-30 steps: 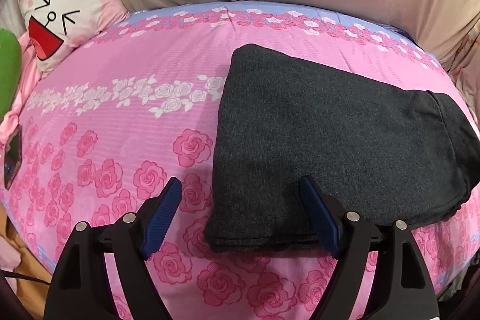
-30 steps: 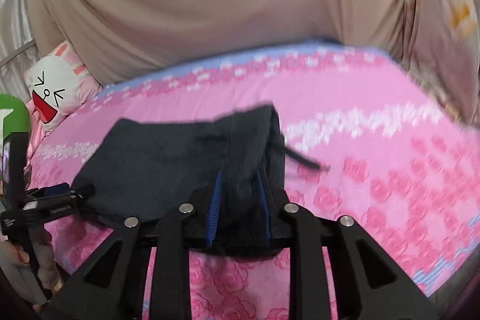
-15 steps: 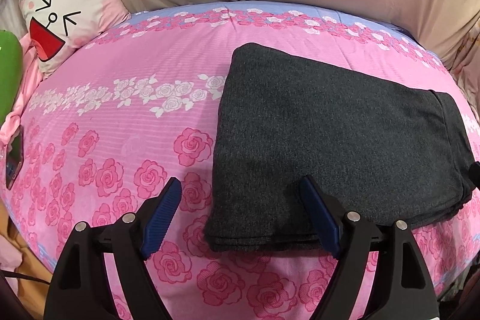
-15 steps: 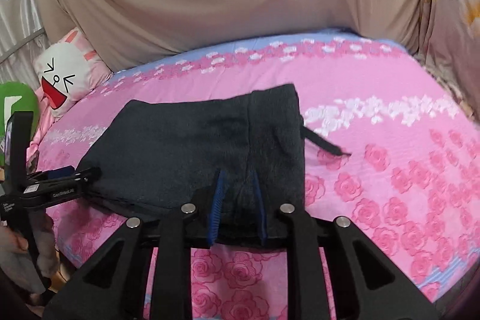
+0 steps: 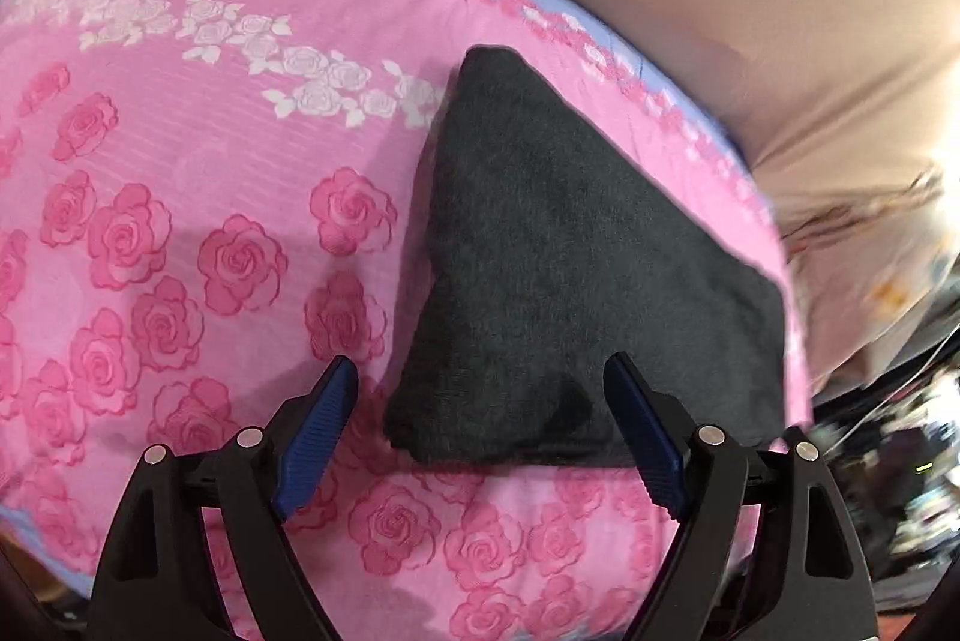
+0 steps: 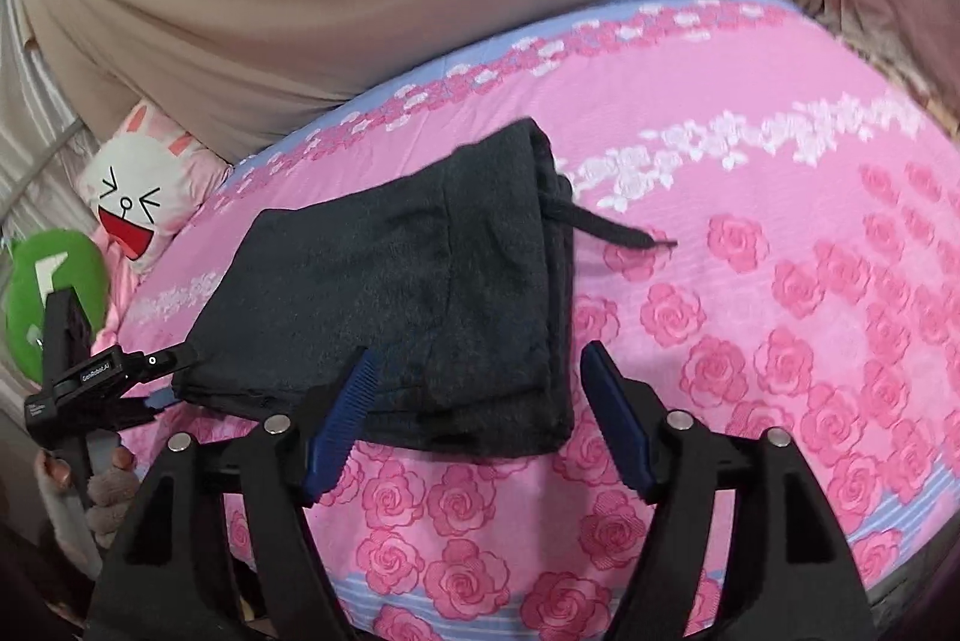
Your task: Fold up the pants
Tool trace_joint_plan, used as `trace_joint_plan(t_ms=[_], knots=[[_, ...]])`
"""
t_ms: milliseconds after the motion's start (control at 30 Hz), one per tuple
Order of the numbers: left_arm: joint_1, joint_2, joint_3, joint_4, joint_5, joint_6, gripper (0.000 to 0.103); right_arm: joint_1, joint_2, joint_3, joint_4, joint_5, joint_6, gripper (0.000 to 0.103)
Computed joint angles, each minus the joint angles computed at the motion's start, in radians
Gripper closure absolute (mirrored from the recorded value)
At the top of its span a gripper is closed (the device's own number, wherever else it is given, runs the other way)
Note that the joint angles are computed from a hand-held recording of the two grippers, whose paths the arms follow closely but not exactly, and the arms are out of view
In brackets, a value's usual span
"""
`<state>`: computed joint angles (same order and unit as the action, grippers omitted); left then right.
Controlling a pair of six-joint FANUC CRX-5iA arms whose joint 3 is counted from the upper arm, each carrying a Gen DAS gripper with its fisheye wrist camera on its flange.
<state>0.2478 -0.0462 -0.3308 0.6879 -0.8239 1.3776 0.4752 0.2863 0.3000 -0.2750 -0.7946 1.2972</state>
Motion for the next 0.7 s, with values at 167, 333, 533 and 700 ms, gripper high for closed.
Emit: trace_joint_plan(t_ms=[167,333,533,700], knots=[[-0.002,0.037,0.005,0.093,-0.022,-0.058,0.016,-0.086,0.06,0.081,-0.273,-0.079,0.095,0.017],[-0.034,0.123,0.08,0.138,-0.052,-0.093,0.014,-0.091,0.11,0.143,-0.329,-0.08,0.119,0.013],[-0.066,0.183,0.185,0.033,-0.057,-0.022,0.074,-0.099,0.154,0.201,-0.358,-0.1,0.091,0.072],[-0.013,0.078,0.104,0.089,-0.156,-0.107,0.089,-0.093,0.051,0.11,-0.342,-0.142,0.115,0.072]])
